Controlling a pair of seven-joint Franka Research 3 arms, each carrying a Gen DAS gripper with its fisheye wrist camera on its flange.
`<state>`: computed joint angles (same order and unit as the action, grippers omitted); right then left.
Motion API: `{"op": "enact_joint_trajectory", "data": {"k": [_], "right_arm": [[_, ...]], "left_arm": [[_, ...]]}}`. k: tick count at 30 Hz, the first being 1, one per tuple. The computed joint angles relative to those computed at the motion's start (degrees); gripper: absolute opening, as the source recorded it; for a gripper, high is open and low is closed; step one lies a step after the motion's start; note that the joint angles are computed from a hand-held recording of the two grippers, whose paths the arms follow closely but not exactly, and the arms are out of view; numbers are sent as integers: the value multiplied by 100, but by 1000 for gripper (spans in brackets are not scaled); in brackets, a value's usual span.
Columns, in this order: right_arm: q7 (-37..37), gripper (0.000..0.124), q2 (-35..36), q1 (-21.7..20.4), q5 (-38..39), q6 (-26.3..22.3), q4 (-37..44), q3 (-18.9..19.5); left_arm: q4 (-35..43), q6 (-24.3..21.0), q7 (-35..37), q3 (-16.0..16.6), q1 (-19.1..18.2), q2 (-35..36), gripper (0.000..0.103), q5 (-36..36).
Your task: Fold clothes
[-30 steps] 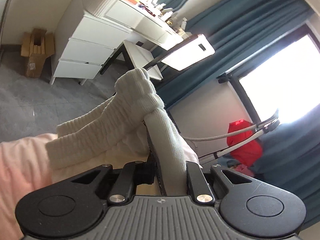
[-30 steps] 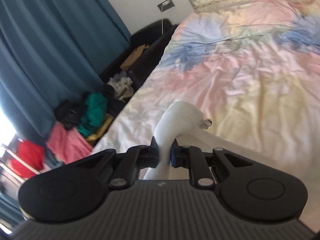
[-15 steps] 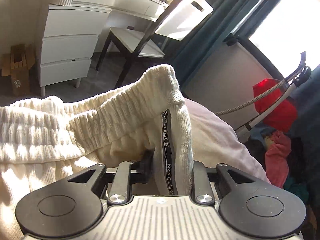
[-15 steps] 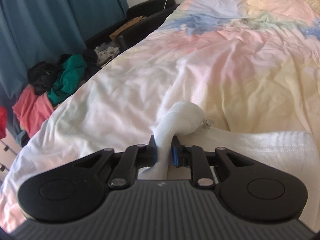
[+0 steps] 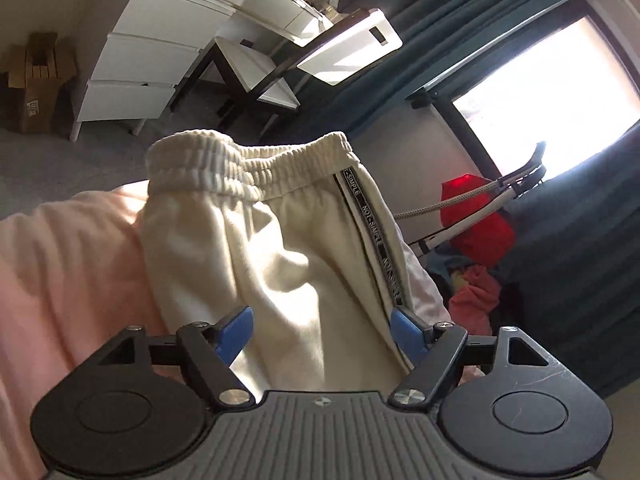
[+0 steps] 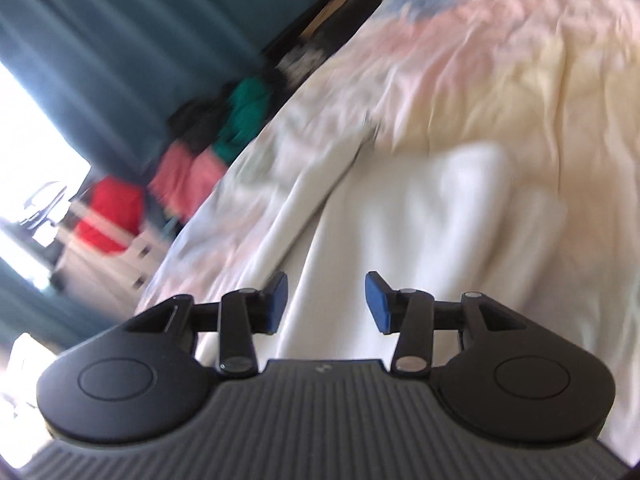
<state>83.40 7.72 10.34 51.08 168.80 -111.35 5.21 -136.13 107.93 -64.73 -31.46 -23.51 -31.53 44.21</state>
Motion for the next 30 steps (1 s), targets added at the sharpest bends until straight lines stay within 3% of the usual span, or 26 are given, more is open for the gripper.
{"op": "enact_joint_trajectory", "data": {"k": [2, 4, 6, 8, 10, 13, 15, 17, 23, 27, 30], "right_arm": [[-193, 51, -321, -108, 409, -558, -284, 8], [-352, 51, -502, -195, 945, -1465, -380, -117], [-516, 54, -620, -243, 1752, -2177, -534, -245], [-410, 77, -610, -236, 1920, -2784, -597, -335], [-327, 77, -497, -222, 1879, -3355, -556, -365], [-265, 78, -273, -172, 1907, -3771, -406, -306], [-865, 78, -282, -126, 2603, -3485, -435, -220], [-1059, 77, -147, -99, 2792, -3499, -258, -193], [-745, 77, 218, -103, 2614, -3629, 98, -80], [-700, 77, 335, -179, 2720, -4529, 302, 22], [-699, 77, 337, -85, 2686, -4802, 342, 111]], "left_arm": [[-34, -36, -126, -54, -124, -76, 81, -215], [-217, 207, -356, 3, -250, -240, 82, -434], [-495, 639, -629, 63, -327, -407, 85, -579], [-849, 1375, -754, 268, -386, -518, 88, -719], [-1114, 1848, -852, 255, -262, -602, 90, -671], [-1310, 2122, -1178, -16, 68, -731, 96, -353], [-1412, 2244, -1449, -186, 264, -804, 95, -89], [-1497, 2343, -1660, -280, 405, -811, 89, 129], [-1639, 2324, -2364, -426, 658, -658, 66, 513], [-1560, 2150, -2349, -349, 616, -459, 60, 729], [-1440, 2000, -2296, -270, 538, -290, 52, 797]]}}
